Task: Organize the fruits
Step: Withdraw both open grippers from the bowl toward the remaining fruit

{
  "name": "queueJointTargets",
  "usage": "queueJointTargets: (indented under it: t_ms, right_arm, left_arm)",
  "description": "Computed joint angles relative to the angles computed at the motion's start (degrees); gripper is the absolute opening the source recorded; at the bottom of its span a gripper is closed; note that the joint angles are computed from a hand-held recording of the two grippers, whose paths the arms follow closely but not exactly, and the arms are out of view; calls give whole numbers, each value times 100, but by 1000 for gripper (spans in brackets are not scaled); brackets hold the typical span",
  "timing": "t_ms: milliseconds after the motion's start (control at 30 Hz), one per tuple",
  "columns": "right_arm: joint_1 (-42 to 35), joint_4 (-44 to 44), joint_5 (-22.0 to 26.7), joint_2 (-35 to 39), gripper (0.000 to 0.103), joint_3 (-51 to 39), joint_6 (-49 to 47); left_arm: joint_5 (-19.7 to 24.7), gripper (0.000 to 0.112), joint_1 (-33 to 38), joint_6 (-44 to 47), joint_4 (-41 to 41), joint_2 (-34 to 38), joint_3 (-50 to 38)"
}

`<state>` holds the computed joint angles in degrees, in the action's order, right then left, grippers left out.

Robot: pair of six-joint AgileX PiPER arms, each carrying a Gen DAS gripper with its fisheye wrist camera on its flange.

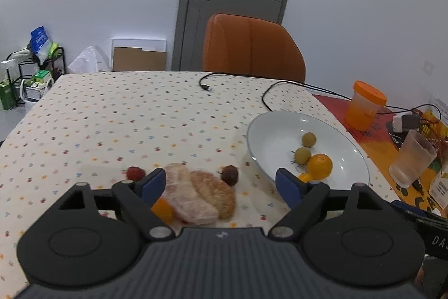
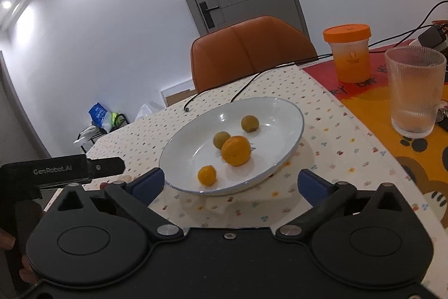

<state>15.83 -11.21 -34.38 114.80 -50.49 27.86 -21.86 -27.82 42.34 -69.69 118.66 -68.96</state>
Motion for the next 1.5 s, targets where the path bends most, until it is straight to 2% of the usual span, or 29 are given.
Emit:
queueJointTargets:
  t_ms: [167, 567, 833, 1233, 1500]
  right_arm:
    - [145, 178, 89, -8, 103, -33, -45]
    - [405, 296, 95, -131, 103, 25, -127]
    - [581, 368, 85, -205, 103, 72, -268]
    - [820, 427, 135, -253, 103, 137, -435]
    - [863, 258, 144, -135, 103, 67, -318]
  left_arm:
    - [-117, 90, 28, -246, 219, -189, 295]
    - [-381, 91, 9, -798, 696, -632, 1043]
    - [-388, 91, 68, -1216, 1002, -867, 1496]
    - [-520, 91, 131, -1719, 1335, -1031, 2006]
    - [-624, 90, 258, -2438, 2033, -898, 2128]
